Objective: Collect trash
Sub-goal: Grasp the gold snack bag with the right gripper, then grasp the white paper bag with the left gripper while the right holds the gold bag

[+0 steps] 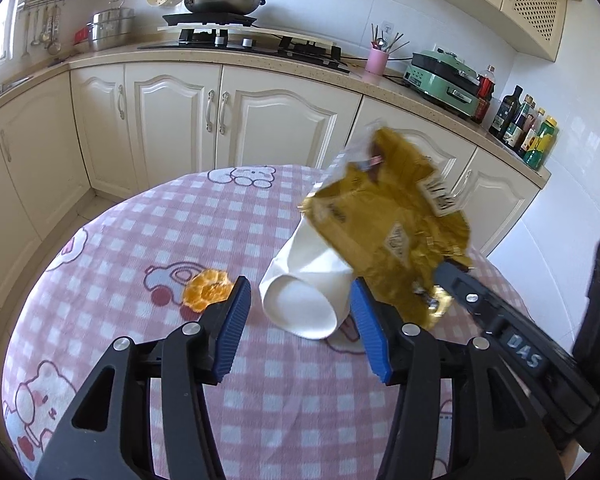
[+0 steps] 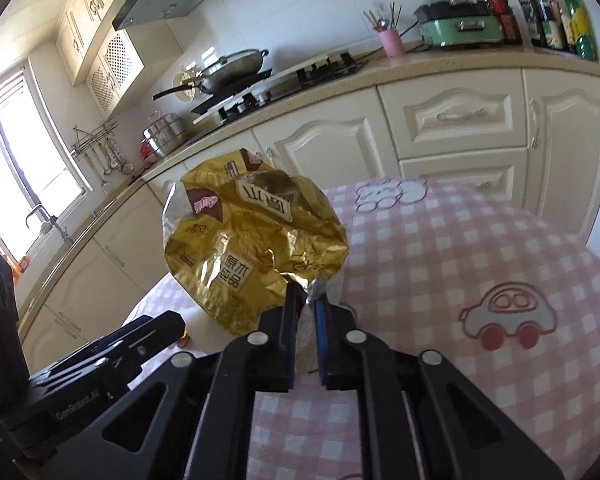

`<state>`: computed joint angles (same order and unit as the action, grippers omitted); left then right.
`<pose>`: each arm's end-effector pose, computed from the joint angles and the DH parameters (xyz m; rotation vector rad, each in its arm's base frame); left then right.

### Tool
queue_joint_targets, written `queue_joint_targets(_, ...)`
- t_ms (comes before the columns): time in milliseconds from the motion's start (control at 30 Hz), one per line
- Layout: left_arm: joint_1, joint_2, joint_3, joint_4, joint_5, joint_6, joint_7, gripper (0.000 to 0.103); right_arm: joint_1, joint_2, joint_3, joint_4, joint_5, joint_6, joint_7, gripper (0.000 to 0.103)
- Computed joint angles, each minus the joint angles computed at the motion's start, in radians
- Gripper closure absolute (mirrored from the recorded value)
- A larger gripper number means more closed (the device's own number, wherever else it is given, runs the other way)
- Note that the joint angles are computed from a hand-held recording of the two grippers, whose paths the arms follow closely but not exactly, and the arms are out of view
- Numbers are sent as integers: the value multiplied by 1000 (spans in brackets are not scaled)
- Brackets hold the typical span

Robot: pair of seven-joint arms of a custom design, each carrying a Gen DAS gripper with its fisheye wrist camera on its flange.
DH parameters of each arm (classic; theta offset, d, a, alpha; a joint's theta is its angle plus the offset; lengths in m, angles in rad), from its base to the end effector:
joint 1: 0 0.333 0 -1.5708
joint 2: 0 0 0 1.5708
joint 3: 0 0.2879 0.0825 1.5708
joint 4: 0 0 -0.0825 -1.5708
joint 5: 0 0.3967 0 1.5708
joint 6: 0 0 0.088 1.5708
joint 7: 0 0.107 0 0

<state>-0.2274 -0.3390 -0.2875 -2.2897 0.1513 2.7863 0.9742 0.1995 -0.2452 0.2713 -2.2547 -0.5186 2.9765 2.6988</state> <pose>0.4454 -0.2737 0.5461 -1.7609 1.8758 -1.0200 0.4622 0.2839 0.5346 -1.4159 1.6644 -0.4404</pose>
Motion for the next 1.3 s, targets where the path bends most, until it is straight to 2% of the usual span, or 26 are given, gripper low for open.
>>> queue_joint_targets(100, 5, 23, -7, 26, 20, -7, 10, 48, -103, -50, 82, -5, -155, -41, 153, 95)
queue_joint_targets(133, 18, 26, -18, 33, 45, -10, -5, 47, -116, -59, 91, -7, -186, -51, 186, 95)
queue_joint_targets(267, 19, 64, -22, 70, 82, -33, -12, 40, -98, -53, 63, -9, -204, -53, 208, 95)
queue_joint_targets(300, 39, 66, -39, 73, 121, -29, -55, 40, -90, -51, 53, -11, -200, -51, 204, 95)
queue_joint_targets(333, 48, 63, -47, 70, 151, -14, -83, 40, -88, -47, 52, -7, -205, -54, 209, 95)
queue_joint_targets(400, 21, 68, -29, 67, 149, 24, -30, 40, -86, -48, 48, -7, -218, -67, 223, 95)
queue_joint_targets(433, -1, 78, -20, 80, 139, 10, 25, 40, -88, -49, 47, -8, -226, -67, 237, 95)
queue_joint_targets(467, 1, 90, -34, 97, 176, -14, 52, 40, -92, -54, 46, -10, -235, -72, 250, 95)
queue_joint_targets(533, 49, 109, -101, 135, 350, -73, -19, 40, -100, -67, 48, -16, -260, -81, 281, 95)
queue_joint_targets(567, 48, 120, -108, 149, 398, -95, -28, 40, -101, -70, 47, -19, -266, -81, 291, 95)
queue_joint_targets(700, 16, 184, -96, 224, 495, -172, -52, 40, -88, -66, 32, -24, -258, -73, 283, 95)
queue_joint_targets(800, -19, 219, -69, 262, 502, -210, -33, 40, -73, -54, 20, -19, -241, -71, 252, 95)
queue_joint_targets(900, -44, 237, -46, 276, 498, -244, -14, 49, -55, -39, 10, -9, -217, -78, 217, 95)
queue_joint_targets(933, -44, 245, -50, 286, 553, -275, -55, 52, -51, -36, 7, -8, -212, -78, 209, 95)
queue_joint_targets(1000, -55, 231, -37, 268, 551, -264, -59, 61, -45, -30, 4, -4, -205, -80, 198, 95)
queue_joint_targets(1033, -57, 221, -24, 258, 516, -243, -51, 74, -43, -28, 3, -2, -204, -81, 195, 95)
queue_joint_targets(1100, -56, 208, -9, 240, 457, -214, -34, 76, -39, -26, 4, 2, -204, -84, 191, 95)
queue_joint_targets(1200, -41, 191, -10, 215, 452, -178, -57, 80, -29, -17, 6, 12, -207, -90, 179, 95)
queue_joint_targets(1300, -33, 157, 6, 180, 366, -127, -57, 81, -24, -13, 7, 20, -222, -88, 180, 95)
